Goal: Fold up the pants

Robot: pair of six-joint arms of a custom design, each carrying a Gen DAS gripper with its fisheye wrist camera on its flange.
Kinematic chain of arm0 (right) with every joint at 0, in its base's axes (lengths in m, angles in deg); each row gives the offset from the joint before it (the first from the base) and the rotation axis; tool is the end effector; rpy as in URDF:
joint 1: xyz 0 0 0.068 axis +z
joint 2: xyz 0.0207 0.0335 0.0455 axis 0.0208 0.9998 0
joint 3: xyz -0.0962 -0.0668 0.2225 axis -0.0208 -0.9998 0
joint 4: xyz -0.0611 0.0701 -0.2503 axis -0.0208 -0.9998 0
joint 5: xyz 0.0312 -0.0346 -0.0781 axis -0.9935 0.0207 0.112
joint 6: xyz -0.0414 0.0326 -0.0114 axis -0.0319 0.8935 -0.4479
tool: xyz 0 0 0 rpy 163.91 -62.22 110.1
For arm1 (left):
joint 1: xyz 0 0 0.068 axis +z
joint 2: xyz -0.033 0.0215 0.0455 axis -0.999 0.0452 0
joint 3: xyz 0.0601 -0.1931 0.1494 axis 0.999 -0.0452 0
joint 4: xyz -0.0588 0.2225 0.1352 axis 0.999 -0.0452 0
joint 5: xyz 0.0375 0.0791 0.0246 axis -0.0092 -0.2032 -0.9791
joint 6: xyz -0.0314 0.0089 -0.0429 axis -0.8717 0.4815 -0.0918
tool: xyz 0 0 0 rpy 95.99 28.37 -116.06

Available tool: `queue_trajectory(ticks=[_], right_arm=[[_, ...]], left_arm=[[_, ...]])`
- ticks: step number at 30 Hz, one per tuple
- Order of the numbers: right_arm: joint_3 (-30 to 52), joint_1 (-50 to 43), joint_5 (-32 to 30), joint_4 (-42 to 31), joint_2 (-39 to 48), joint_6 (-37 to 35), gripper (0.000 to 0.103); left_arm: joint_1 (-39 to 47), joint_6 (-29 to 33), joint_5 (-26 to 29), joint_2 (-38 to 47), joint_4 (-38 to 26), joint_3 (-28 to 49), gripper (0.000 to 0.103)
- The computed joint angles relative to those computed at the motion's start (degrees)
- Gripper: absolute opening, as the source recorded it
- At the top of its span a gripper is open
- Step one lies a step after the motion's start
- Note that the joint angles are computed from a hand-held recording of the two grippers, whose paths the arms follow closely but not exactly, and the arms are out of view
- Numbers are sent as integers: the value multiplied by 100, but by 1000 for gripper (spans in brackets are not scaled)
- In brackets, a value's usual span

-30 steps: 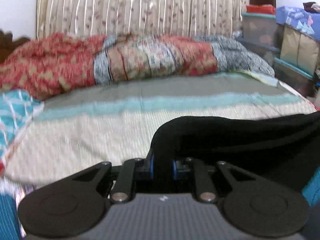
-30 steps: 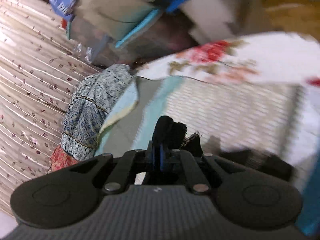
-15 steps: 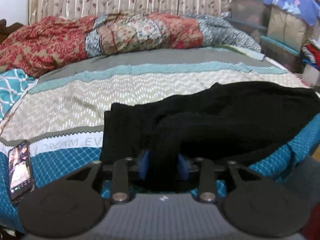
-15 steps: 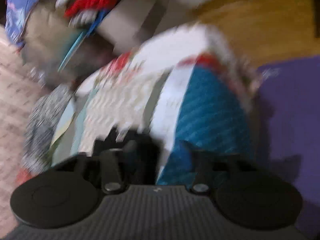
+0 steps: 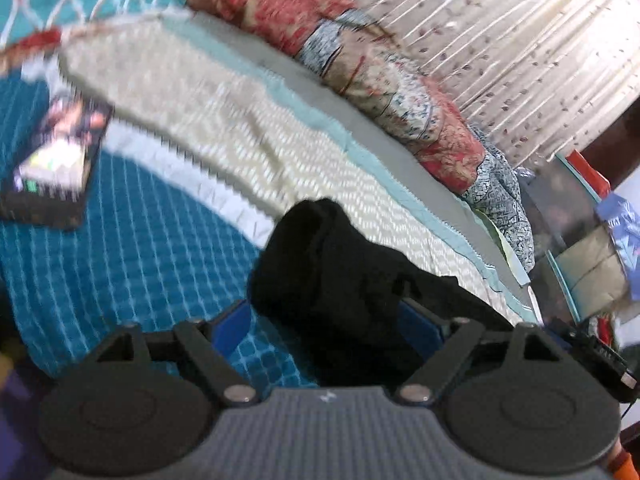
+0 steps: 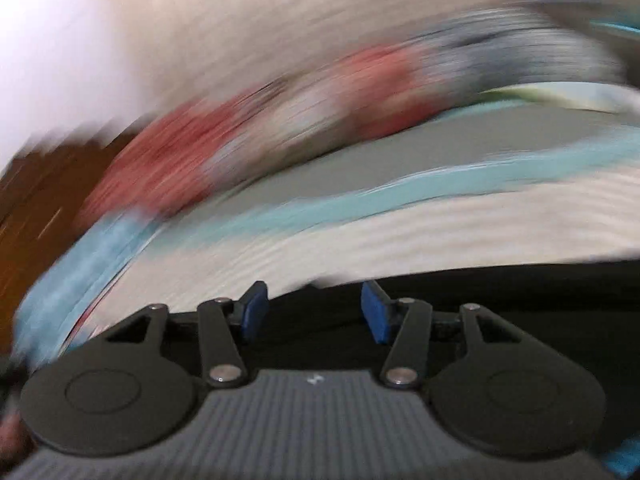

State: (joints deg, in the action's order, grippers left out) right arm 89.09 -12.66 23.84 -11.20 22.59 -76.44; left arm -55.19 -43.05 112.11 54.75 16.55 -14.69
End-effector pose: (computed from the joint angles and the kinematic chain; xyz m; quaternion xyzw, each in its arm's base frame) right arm 0.2957 -0.0497 0.1313 -0.0497 0.8671 0.2503 0.4279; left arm 0.2492 0.1254 0.1089 -0.0978 0.8873 -0.3108 0.3264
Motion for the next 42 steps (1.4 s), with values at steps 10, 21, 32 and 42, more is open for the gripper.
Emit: queue_trajectory(ticks=[10, 21, 32, 42], right_arm=[[2476, 3504, 1381, -542, 2591, -1650, 76], [1945, 2121, 52, 1140, 2229, 2640, 15], [1287, 3056, 1148, 1614, 1445, 1733, 15], [1348, 4171, 1585, 1195, 2568, 687, 22]], left_arm=[[506, 43, 314, 501, 207, 1, 83], [29, -725, 713, 1192, 1042, 265, 93], [-80, -1233, 1062, 1321, 1736, 119, 11], [900, 741, 693, 1205, -425, 194, 35]])
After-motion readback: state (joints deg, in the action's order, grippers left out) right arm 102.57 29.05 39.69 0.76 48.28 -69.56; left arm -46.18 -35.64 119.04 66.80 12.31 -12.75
